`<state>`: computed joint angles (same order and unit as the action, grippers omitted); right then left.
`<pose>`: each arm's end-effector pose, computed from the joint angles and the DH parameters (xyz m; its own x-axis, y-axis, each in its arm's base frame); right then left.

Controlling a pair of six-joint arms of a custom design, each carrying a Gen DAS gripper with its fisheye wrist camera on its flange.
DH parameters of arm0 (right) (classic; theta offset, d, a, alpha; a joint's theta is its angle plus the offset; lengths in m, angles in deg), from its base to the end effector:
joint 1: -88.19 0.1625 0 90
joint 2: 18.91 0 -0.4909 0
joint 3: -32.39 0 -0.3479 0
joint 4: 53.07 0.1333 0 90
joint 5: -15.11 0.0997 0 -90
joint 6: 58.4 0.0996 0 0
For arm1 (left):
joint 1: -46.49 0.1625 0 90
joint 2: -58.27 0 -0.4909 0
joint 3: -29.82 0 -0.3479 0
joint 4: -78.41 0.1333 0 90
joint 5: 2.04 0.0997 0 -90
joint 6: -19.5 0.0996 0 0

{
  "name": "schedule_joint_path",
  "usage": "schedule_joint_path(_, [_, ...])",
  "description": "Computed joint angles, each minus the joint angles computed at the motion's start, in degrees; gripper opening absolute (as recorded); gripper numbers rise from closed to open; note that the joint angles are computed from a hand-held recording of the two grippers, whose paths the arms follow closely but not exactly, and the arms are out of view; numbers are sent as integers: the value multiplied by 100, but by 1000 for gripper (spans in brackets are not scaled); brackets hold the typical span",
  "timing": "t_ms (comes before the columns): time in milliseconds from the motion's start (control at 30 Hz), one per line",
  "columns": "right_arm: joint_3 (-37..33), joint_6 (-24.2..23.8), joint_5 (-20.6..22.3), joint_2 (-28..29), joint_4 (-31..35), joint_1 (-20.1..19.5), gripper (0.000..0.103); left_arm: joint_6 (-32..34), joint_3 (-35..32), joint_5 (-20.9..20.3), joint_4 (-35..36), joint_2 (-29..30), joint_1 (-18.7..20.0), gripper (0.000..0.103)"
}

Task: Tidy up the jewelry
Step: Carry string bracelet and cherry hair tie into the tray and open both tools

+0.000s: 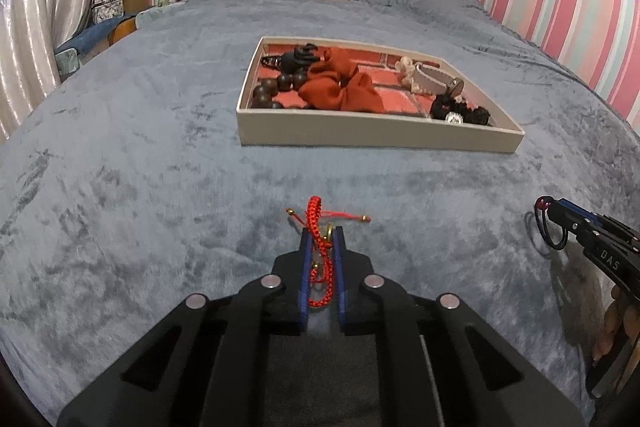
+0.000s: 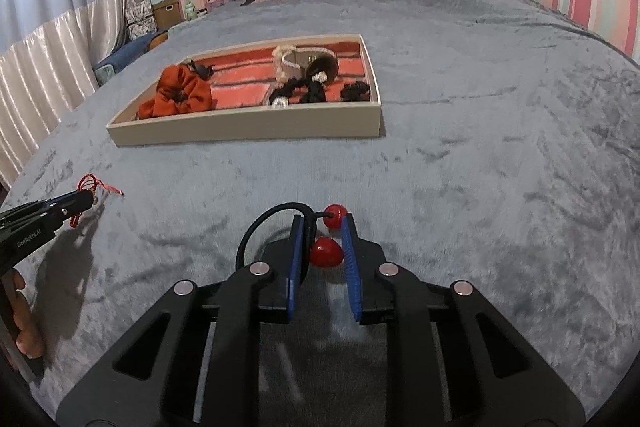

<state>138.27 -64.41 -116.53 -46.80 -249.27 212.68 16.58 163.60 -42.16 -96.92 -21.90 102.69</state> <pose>0.4117 -0.4807 0.0334 -0.7372 -0.2395 0.6318 -0.5794 0.7051 -0.4088 -0.0533 -0.4562 0.3640 -0.7823 -0.0117 -0.6228 0.4339 0.7072 -0.5582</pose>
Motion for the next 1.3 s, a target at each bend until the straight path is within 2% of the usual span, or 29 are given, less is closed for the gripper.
schedule_joint_path(300, [-651, -291, 41, 11, 140, 53, 20, 408, -571, -53, -22, 153, -45, 10])
schedule_joint_path(633, [-1935, -716, 94, 279, 727, 76, 20, 900, -1599, -201, 7, 706, -16, 10])
schedule_joint_path(933, [-2836, -820, 42, 751, 1332, -107, 20, 1034, -2467, -483, 340, 1452, 331, 10])
schedule_joint_path(1067, [-2952, -903, -63, 935, 1445, -217, 20, 1059, -2557, -353, 302, 1733, 530, 10])
schedule_joint_path(1300, [-2998, -697, -102, 1095, 1699, -430, 20, 1152, -2587, -148, 202, 1946, 805, 11])
